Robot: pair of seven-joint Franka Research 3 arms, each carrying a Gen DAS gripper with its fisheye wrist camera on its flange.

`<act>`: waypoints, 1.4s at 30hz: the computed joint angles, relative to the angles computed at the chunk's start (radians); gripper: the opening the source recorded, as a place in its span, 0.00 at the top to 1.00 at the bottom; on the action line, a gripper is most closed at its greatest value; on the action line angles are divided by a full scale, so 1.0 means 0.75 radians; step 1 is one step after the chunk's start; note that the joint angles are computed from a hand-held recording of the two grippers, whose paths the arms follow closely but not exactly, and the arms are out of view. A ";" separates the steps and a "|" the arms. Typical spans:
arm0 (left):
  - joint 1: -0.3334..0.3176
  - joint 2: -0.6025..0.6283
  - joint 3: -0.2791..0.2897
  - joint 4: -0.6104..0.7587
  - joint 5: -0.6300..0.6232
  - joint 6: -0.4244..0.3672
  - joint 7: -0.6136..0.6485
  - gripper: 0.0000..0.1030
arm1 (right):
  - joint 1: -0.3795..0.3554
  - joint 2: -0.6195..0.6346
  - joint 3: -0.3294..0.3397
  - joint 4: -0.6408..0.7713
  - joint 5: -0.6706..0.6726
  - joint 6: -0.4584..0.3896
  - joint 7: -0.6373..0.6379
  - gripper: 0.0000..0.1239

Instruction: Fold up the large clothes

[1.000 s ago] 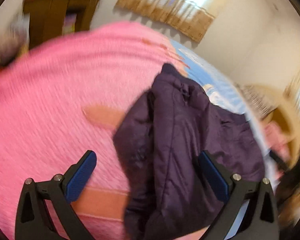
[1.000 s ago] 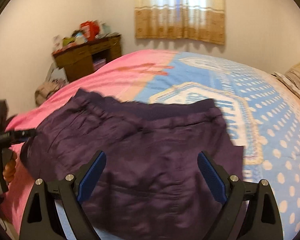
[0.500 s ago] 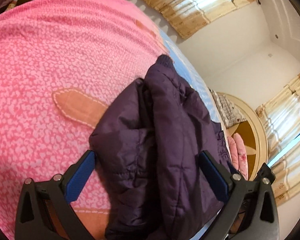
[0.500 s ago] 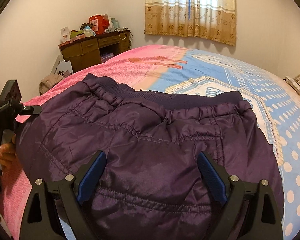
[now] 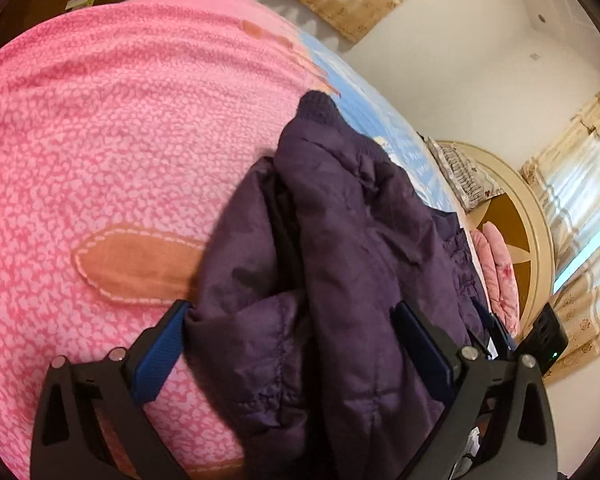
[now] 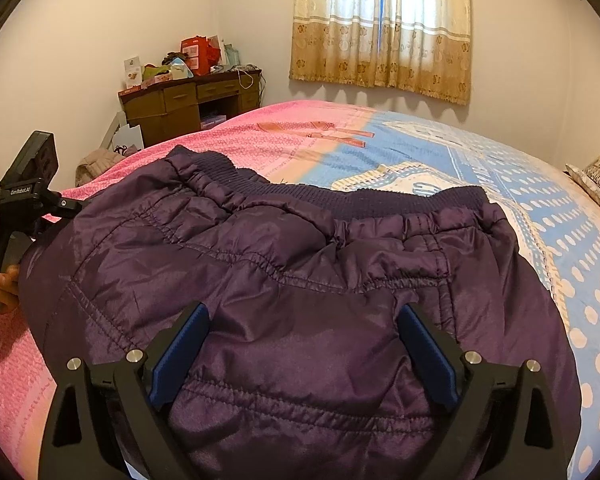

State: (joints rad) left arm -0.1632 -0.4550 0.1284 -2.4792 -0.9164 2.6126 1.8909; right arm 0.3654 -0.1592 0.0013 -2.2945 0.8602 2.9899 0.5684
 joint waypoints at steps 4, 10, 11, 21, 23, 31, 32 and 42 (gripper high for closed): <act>-0.003 -0.047 -0.014 -0.059 0.032 0.050 0.025 0.07 | 0.000 -0.001 0.000 -0.002 0.000 -0.001 -0.004 0.22; -0.178 -0.041 0.170 -0.046 -0.380 -0.028 0.349 0.46 | -0.010 0.013 0.005 0.007 -0.017 -0.005 0.005 0.21; -0.172 -0.056 0.158 -0.059 -0.414 -0.020 0.386 0.50 | -0.008 0.014 0.001 0.010 -0.007 -0.012 -0.003 0.21; -0.125 -0.127 -0.047 0.020 -0.719 0.073 0.747 0.65 | -0.010 0.017 -0.020 0.037 0.113 -0.070 -0.095 0.21; -0.119 -0.091 -0.144 0.099 -0.647 0.107 0.786 0.65 | -0.018 -0.011 -0.053 0.052 0.210 -0.173 -0.161 0.21; -0.263 0.084 -0.315 0.226 -0.400 0.418 0.857 0.65 | -0.187 -0.017 -0.139 0.345 0.286 -0.749 0.208 0.18; -0.288 0.102 -0.314 0.233 -0.405 0.458 0.861 0.65 | -0.210 0.019 -0.128 0.414 0.217 -0.841 0.303 0.18; -0.292 0.091 -0.409 0.134 -0.100 0.703 0.629 0.61 | -0.264 0.440 0.029 0.986 -0.301 -1.344 0.800 0.64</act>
